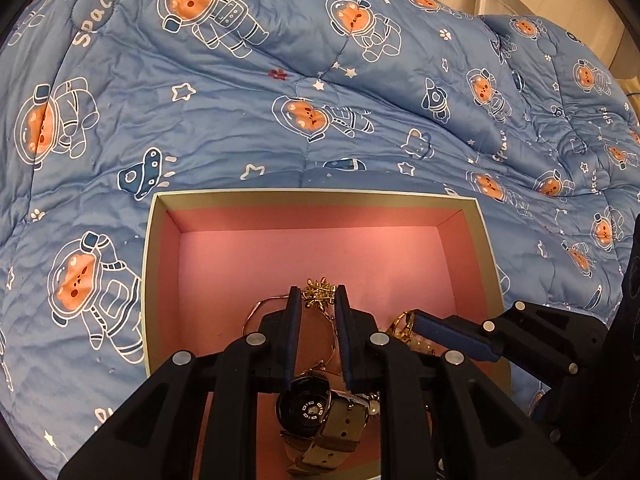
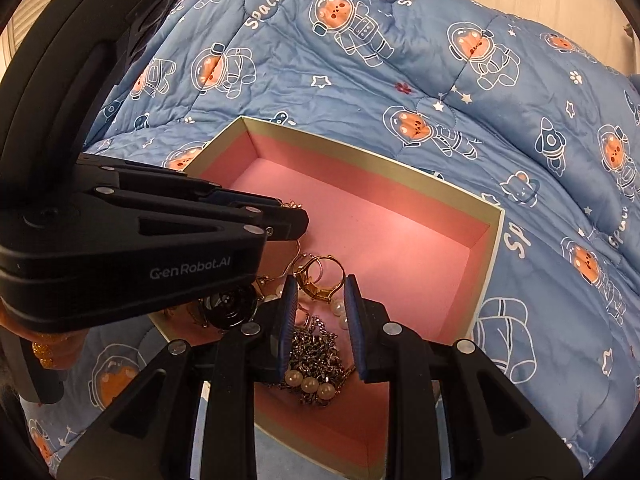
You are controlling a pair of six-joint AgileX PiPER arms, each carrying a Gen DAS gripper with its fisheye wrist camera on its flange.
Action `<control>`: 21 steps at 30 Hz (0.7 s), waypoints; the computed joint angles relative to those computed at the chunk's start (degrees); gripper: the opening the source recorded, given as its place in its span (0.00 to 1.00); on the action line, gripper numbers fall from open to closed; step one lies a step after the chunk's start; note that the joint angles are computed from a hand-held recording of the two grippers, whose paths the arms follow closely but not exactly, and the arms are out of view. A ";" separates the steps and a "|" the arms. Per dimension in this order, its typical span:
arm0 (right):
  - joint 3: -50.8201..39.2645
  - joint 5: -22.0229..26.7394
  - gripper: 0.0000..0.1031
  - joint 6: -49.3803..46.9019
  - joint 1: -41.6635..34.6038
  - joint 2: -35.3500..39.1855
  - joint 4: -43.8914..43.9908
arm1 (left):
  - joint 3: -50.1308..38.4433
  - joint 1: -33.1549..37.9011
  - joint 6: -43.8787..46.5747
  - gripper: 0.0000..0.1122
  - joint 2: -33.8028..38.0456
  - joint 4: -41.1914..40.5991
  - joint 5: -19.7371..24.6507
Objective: Organize jewelry
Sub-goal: 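Carry the earring and gold ring into the box while opening both grippers, then withdraw both grippers and move them toward the gold pendants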
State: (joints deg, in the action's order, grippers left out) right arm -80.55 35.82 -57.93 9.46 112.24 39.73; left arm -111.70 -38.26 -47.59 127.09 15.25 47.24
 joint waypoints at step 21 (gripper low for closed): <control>11.61 -3.11 0.72 -15.75 -3.98 -8.86 16.82 | 11.83 -2.58 -13.91 0.72 -8.80 13.00 -8.95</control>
